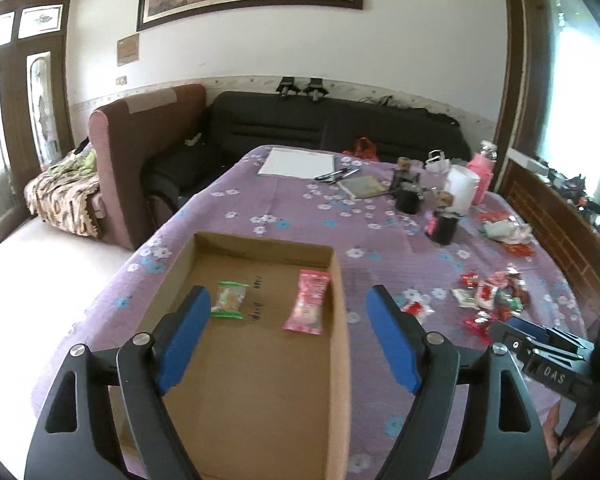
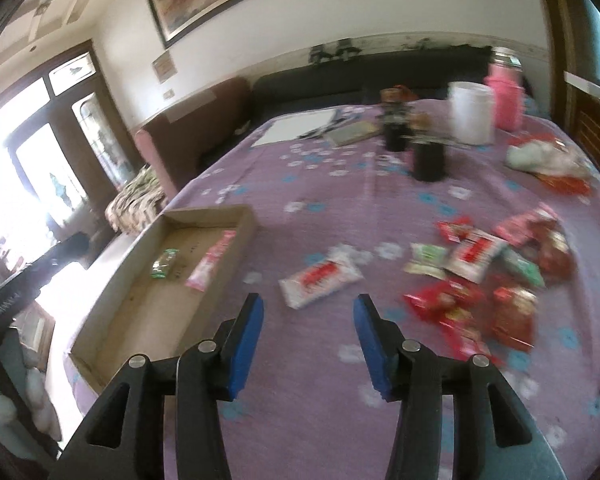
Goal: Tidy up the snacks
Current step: 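Grasp the white-and-red packet with the left gripper while the right gripper approaches the brown-red packet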
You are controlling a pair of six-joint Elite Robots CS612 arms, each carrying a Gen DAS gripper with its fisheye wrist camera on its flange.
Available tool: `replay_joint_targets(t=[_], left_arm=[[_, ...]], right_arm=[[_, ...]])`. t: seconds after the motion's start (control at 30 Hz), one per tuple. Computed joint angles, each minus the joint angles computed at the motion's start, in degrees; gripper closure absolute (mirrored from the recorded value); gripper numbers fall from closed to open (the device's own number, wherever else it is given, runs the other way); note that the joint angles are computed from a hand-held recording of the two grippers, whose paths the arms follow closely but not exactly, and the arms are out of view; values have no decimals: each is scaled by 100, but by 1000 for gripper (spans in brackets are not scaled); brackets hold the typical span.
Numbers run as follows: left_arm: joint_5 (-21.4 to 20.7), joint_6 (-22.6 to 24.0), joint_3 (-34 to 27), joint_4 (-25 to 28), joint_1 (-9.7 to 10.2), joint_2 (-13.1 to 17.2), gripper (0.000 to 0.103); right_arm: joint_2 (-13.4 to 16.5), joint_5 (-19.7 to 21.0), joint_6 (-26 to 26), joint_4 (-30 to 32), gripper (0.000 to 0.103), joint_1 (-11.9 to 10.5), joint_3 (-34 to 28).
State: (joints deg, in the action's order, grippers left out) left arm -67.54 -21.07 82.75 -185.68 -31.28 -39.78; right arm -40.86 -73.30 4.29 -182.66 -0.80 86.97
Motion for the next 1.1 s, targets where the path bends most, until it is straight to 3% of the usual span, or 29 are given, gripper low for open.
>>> replay_joint_targets(t=[0.07, 0.27, 0.47, 0.8, 1.1], left_arm=[[-95, -29, 53, -35, -25, -33, 21], [-960, -15, -26, -97, -31, 49, 21], [-1585, 214, -546, 643, -118, 319, 21], [-1896, 308, -1063, 1307, -194, 605, 21], [-1684, 237, -1509, 1999, -100, 784, 21]], right_arm=[[-80, -94, 136, -186, 54, -109, 197], [-206, -436, 605, -459, 51, -406, 597], [-307, -605, 785, -616, 51, -575, 925], [-272, -462, 924, -518, 51, -747, 931], [105, 231, 1471, -692, 51, -871, 265]])
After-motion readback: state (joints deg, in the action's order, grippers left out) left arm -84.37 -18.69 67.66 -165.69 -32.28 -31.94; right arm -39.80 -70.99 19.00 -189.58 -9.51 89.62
